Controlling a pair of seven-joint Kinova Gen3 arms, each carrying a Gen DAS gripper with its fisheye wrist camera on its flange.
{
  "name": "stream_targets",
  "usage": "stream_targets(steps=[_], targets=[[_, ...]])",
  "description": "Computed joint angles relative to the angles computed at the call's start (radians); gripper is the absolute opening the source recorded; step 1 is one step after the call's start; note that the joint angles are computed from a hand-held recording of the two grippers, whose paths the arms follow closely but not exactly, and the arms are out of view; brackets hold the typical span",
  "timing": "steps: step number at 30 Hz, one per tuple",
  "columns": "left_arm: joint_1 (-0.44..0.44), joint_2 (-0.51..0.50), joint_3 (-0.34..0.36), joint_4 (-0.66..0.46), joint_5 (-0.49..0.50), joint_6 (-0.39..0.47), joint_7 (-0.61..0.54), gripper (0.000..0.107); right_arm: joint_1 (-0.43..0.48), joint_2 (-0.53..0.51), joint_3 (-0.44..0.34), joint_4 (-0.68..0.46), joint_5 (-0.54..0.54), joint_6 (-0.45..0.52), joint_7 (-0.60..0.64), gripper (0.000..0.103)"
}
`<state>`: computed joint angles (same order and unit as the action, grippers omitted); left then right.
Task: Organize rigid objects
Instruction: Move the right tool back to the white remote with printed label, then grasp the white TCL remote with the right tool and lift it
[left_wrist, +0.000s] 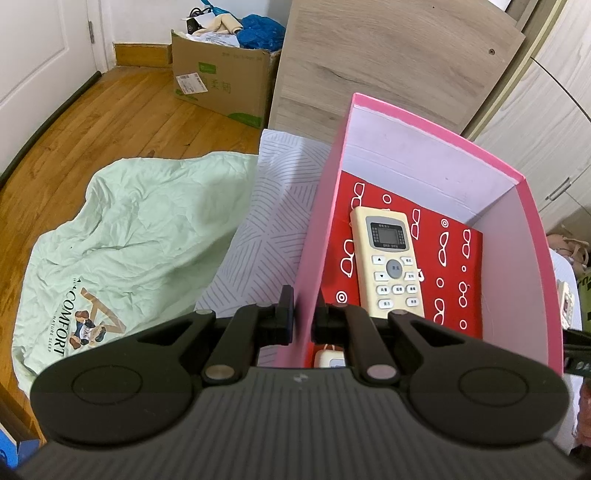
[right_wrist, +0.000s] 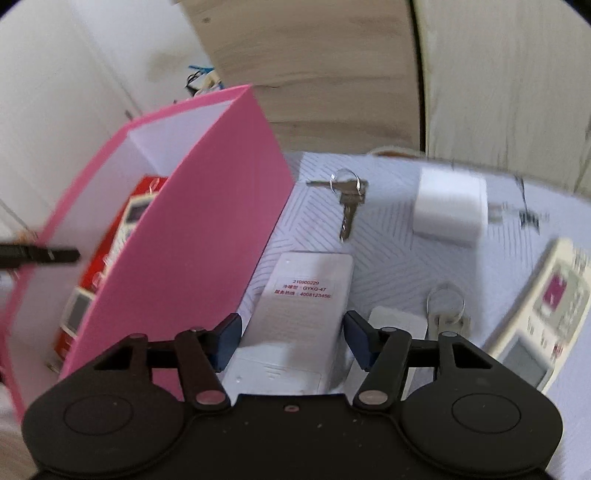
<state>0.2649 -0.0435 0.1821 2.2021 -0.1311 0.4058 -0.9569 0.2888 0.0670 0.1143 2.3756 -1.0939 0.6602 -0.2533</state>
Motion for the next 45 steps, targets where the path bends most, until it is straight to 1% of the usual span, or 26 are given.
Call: stream_targets(steps=[2,3,5,6,8,10,11,12,13,14,15,17,18,21,24,26,30,32,33,34,37,38,39,41,43,45], targets=[[0.0,0.0,0.0,0.0,0.0,0.0,0.0,0.007,0.024,0.018,0.035,-0.008,-0.006,0.073,-0.009,0.066],[0.0,0.0,0.0,0.0,0.001,-0.001,0.0,0.007,0.055,0.032,0.036,-0.013,-0.011,0.113,-0.009,0.066],[0.001,-0.003,-0.001,0.001,0.003,0.001,-0.002,0.007,0.14,0.072,0.007,-0.037,-0.006,0.195,-0.024,0.066],[0.0,-0.004,-0.001,0.002,0.004,0.002,-0.003,0.007,0.162,0.092,0.014,-0.046,-0.006,0.235,-0.032,0.066],[-0.001,-0.007,-0.003,0.004,0.01,0.002,-0.012,0.007,0.169,0.132,0.057,-0.058,-0.017,0.312,-0.046,0.066],[-0.003,-0.007,-0.003,0.003,0.014,0.002,-0.015,0.007,0.2,0.147,0.061,-0.062,-0.024,0.361,-0.053,0.065],[-0.003,-0.007,-0.003,0.003,0.016,0.002,-0.017,0.007,0.219,0.15,0.058,-0.061,-0.032,0.378,-0.051,0.061],[-0.004,-0.007,-0.001,0.003,0.011,0.002,-0.013,0.007,0.22,0.144,0.071,-0.059,-0.039,0.387,-0.048,0.034],[-0.004,-0.007,0.002,0.002,0.003,0.005,-0.005,0.007,0.24,0.147,0.074,-0.06,-0.047,0.411,-0.036,0.029],[-0.004,-0.007,0.001,0.003,0.007,0.004,-0.008,0.007,0.278,0.165,0.065,-0.059,-0.067,0.452,-0.007,0.028],[-0.005,-0.007,0.004,0.003,-0.004,0.005,0.001,0.007,0.298,0.173,0.069,-0.054,-0.086,0.485,0.015,0.021],[-0.004,-0.008,0.002,0.003,0.003,0.006,-0.002,0.007,0.299,0.167,0.078,-0.055,-0.081,0.511,0.022,0.019],[-0.004,-0.009,0.002,0.003,0.005,0.006,-0.003,0.007,0.302,0.164,0.073,-0.056,-0.072,0.514,0.021,0.019],[-0.004,-0.009,0.002,0.003,0.004,0.006,-0.004,0.007,0.266,0.143,0.071,-0.06,-0.047,0.475,0.013,0.019],[-0.004,-0.008,0.001,0.003,0.009,0.004,-0.006,0.007,0.227,0.09,0.066,-0.06,-0.005,0.397,-0.015,0.022],[-0.004,-0.008,0.005,0.001,0.002,0.008,0.006,0.007,0.194,0.073,0.059,-0.069,0.044,0.356,-0.068,0.023],[-0.002,-0.007,0.018,-0.005,-0.047,0.018,0.055,0.007,0.147,0.092,0.044,-0.091,0.156,0.317,-0.187,0.037],[0.001,-0.007,0.017,-0.006,-0.046,0.02,0.057,0.007,0.123,0.082,0.032,-0.087,0.205,0.282,-0.235,0.04],[0.002,-0.006,0.015,-0.006,-0.046,0.019,0.057,0.007,0.112,0.082,0.025,-0.086,0.221,0.266,-0.256,0.047],[0.004,-0.005,0.014,-0.008,-0.045,0.02,0.057,0.007,0.097,0.09,0.026,-0.081,0.223,0.254,-0.263,0.049],[0.006,-0.005,0.016,-0.008,-0.056,0.019,0.073,0.007,0.092,0.088,-0.006,-0.059,0.181,0.222,-0.221,0.052],[0.007,-0.005,0.019,-0.008,-0.064,0.019,0.083,0.007,0.087,0.079,-0.012,-0.043,0.158,0.198,-0.204,0.049],[0.007,-0.006,0.015,-0.005,-0.059,0.015,0.076,0.007,0.079,0.071,-0.015,-0.032,0.143,0.175,-0.192,0.039],[0.006,-0.007,0.008,0.0,-0.042,0.006,0.058,0.007,0.084,0.081,-0.006,-0.031,0.128,0.176,-0.194,0.03],[0.005,-0.013,-0.011,0.008,0.013,-0.004,0.0,0.007,0.117,0.111,0.012,-0.034,0.105,0.218,-0.163,0.026],[0.0,-0.014,-0.015,0.011,0.036,-0.009,-0.029,0.007,0.156,0.131,0.024,-0.04,0.091,0.271,-0.138,0.026]])
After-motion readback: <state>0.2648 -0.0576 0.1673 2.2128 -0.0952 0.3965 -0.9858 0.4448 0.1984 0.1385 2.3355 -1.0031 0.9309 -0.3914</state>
